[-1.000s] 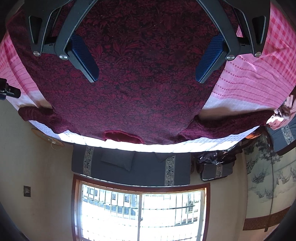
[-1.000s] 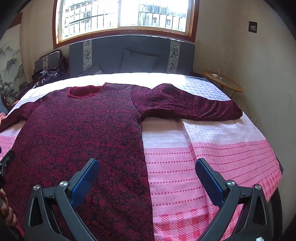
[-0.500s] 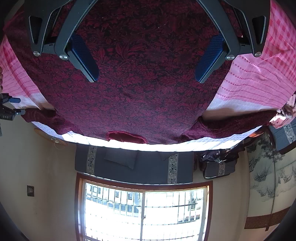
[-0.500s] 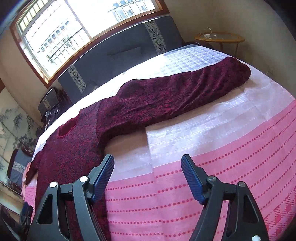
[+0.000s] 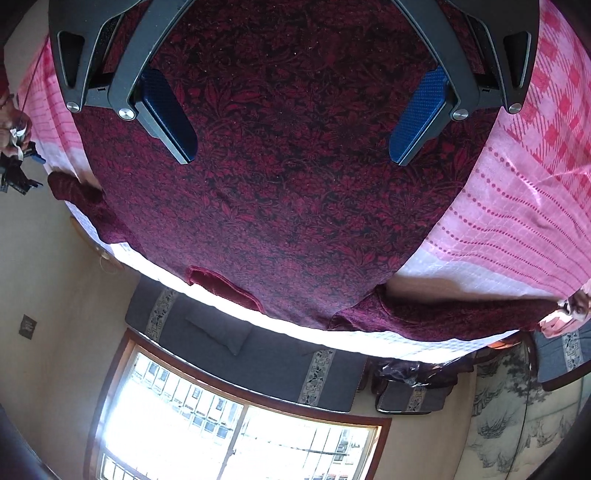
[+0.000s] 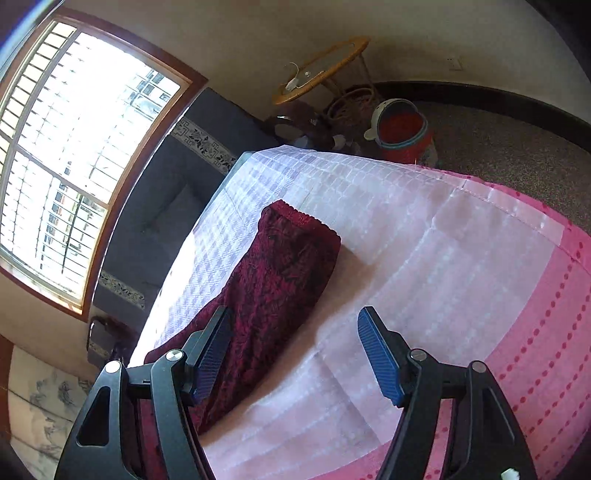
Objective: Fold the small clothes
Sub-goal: 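Move the right gripper to the sleeve cuff and grasp it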
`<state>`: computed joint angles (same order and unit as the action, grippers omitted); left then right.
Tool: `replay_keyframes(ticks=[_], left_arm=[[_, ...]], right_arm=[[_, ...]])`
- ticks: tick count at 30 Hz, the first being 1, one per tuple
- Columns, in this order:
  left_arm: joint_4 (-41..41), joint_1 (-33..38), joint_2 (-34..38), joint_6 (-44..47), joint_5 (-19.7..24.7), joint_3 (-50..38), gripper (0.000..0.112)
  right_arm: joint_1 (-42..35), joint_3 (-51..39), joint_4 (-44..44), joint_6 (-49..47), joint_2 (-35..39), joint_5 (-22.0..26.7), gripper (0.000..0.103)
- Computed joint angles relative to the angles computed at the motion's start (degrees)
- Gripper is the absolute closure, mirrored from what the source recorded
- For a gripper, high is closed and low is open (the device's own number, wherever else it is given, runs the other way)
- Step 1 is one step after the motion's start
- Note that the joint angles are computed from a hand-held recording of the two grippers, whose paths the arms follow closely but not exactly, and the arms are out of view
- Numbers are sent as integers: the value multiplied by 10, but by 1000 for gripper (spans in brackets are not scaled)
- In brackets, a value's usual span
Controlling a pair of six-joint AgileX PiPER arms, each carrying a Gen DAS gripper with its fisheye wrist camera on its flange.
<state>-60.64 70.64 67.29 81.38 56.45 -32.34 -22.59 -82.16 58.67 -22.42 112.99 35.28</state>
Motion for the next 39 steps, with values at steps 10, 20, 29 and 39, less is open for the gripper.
replay_keyframes(ticks=[10, 20, 29, 39], left_arm=[[4, -12, -4, -8, -7, 0, 9], [-6, 10, 16, -10, 9, -8, 9], [-14, 47, 58, -28, 43, -22, 9], [-30, 81, 57, -5, 77, -16, 9]], right_arm=[[21, -105, -54, 70, 76, -2, 43], [44, -57, -12, 41, 9, -6, 92], [277, -63, -40, 79, -85, -30, 92], [539, -359, -223, 360, 161, -36, 92]])
